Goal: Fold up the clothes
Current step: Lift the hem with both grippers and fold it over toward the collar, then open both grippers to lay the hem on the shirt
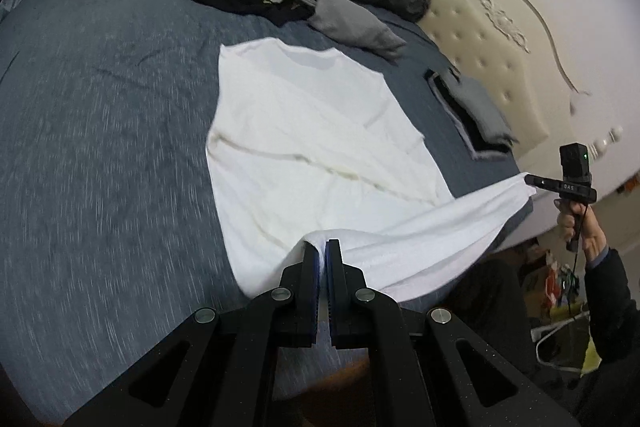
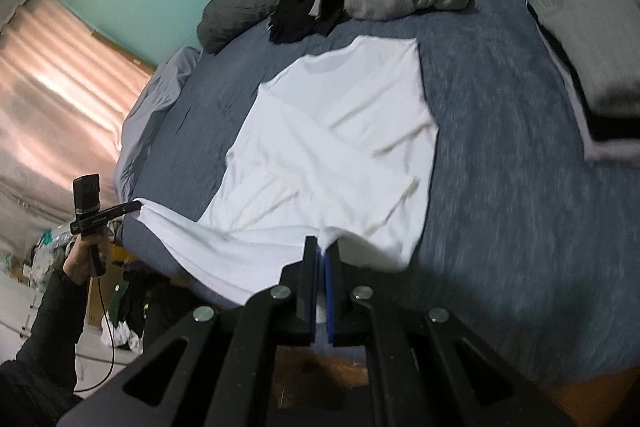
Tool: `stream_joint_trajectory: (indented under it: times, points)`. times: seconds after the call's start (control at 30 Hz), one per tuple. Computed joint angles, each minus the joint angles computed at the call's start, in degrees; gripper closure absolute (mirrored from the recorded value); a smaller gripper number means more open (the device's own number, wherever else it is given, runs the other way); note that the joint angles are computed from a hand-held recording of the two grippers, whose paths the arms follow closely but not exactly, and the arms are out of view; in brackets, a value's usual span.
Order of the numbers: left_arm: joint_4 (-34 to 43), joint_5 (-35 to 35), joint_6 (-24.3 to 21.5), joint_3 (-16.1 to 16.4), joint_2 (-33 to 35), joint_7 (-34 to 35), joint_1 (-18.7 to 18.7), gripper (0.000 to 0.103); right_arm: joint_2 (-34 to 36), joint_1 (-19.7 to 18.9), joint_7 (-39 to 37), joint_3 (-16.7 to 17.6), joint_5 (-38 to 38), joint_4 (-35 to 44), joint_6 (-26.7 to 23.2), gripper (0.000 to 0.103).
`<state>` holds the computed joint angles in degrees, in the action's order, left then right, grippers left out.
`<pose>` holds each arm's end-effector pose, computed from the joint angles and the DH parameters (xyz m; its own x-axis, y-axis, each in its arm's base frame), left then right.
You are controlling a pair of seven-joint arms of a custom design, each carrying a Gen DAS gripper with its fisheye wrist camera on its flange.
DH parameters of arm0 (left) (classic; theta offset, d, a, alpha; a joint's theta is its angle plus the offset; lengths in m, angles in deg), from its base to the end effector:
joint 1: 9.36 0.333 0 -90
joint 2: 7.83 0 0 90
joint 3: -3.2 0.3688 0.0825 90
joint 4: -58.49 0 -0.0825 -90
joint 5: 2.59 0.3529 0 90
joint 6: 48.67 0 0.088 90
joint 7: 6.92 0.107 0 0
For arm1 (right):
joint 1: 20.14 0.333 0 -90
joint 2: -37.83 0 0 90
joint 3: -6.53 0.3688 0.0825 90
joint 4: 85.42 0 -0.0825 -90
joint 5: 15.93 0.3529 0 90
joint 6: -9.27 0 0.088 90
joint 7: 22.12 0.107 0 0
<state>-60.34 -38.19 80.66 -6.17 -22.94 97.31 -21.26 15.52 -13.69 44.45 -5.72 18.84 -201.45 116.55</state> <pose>0.4320 -0.1967 0.6509 -0.3952 -0.8103 0.4327 -0.8736 0.1859 -0.4498 0.4080 -0.0207 0.6942 0.2794 -0.8088 -0.5174 -0.9153 -0.0615 -0.3981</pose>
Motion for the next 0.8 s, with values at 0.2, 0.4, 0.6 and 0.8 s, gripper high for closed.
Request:
stream_joint_trajectory:
  times: [0.2, 0.4, 0.6, 0.8]
  points:
    - [12.9, 3.2, 0.9, -0.6, 13.1, -3.2, 1.5, 0.100, 13.8, -1.4, 1.0, 1.3, 1.7, 12.9, 0.3, 0.101]
    - [28.1, 8.2, 0.2, -1.6, 25.9, -8.0, 2.1, 0.100, 27.4, -5.0, 2.7, 5.4, 2.5, 26.8, 0.2, 0.101]
    - [45.3, 13.4, -3.3, -2.1, 39.8, -13.3, 1.5, 0.100, 40.4, -8.1, 7.1, 9.6, 0.0, 42.0, 0.1, 0.101]
    - [63.1, 18.1, -9.4, -2.0, 53.1, -17.2, 0.8, 0.100, 54.0, -9.6, 12.2, 13.6, -5.4, 60.6, -2.6, 0.101]
